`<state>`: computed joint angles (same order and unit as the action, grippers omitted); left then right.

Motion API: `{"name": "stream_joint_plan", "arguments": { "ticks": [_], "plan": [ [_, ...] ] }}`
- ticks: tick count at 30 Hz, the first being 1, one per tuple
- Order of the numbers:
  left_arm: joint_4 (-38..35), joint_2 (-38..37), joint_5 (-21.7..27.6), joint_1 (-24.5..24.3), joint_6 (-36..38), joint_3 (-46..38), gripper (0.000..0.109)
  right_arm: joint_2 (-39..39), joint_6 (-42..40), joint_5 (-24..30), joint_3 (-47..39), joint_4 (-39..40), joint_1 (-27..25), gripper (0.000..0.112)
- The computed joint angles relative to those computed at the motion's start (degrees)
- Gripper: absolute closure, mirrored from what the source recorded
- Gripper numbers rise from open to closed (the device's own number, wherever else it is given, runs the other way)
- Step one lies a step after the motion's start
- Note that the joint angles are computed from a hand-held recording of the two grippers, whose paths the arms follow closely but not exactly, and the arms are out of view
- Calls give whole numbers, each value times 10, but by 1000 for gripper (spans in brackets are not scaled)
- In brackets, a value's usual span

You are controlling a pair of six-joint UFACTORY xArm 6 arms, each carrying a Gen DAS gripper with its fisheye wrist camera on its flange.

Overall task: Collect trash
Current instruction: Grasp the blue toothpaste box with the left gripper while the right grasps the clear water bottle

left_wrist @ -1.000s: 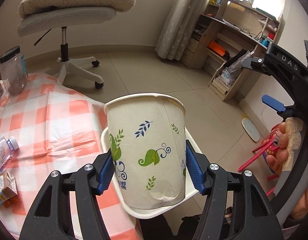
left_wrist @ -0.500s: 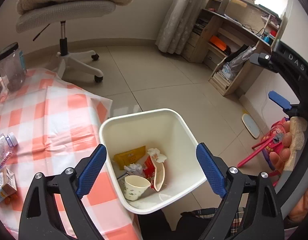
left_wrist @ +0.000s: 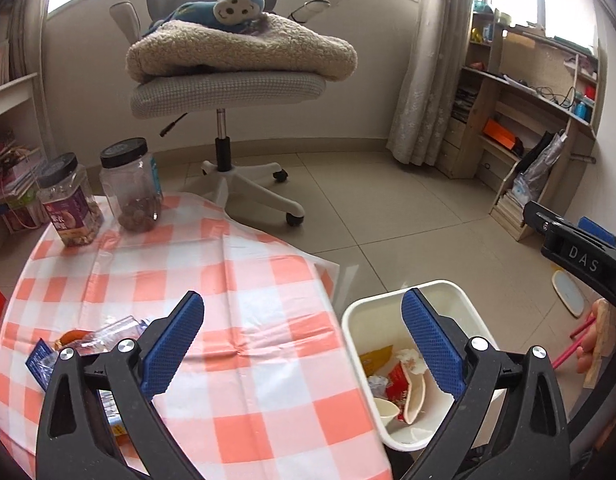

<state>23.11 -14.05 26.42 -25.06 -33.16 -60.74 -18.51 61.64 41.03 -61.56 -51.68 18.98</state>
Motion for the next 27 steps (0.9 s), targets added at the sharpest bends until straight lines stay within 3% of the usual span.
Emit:
{"name": "stream_joint_plan", "arguments": {
  "ticks": [6,13,17,20,23,27],
  "plan": [
    [25,-21,39,46,17,23,12,45,-58,5,-41,55,35,16],
    [-20,-25,109,123,98,25,12,108,-102,17,-101,101,77,16],
    [-23,-34,119,179,104,32,12,145,-121,26,-137,107,104,16],
    [-79,-21,151,233,108,14,12,175,-140,32,-167,123,122,16],
    [-118,9,199,290,64,-12,12,206,-162,39,-198,142,140,16],
    [-236,56,248,359,42,-36,12,246,-193,50,-238,167,164,16]
  ]
}}
